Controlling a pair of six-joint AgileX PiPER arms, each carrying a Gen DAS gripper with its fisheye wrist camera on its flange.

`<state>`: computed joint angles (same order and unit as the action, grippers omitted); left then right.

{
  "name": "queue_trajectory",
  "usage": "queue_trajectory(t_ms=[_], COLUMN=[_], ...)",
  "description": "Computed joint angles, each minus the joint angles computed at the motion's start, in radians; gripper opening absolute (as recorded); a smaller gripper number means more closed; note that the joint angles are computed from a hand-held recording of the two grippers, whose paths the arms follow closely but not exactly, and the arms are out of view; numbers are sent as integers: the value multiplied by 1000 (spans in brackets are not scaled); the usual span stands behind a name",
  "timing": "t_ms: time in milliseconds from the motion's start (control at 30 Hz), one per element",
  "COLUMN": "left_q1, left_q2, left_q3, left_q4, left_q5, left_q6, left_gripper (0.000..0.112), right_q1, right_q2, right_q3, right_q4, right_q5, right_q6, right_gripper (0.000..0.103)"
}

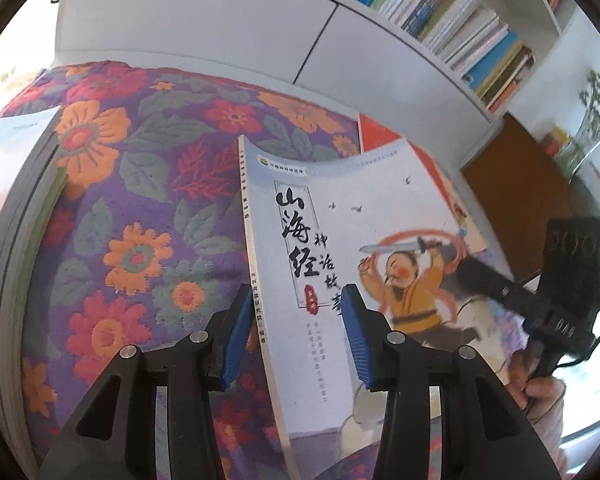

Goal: Organize books

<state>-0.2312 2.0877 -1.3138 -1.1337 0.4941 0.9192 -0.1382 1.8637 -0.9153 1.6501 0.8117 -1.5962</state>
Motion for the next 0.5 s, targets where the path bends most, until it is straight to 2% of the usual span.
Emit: queue_trajectory(t_ms=[233,400,500], left_q1=[23,43,69], left_q2=[-91,-156,-182], left_q3=[61,95,100], left_q4=[-87,-112,-116], left_q5=[2,-14,1], left_q6=[99,148,155], left_gripper=[40,40,40], right_q1=[28,47,86], right_q2=[-43,-75,-120], right_q3=[17,42,49], right_q4=[14,58,49], right_q5=[-15,18,-12], right_q6=[-8,18,53], right_gripper=[16,17,18])
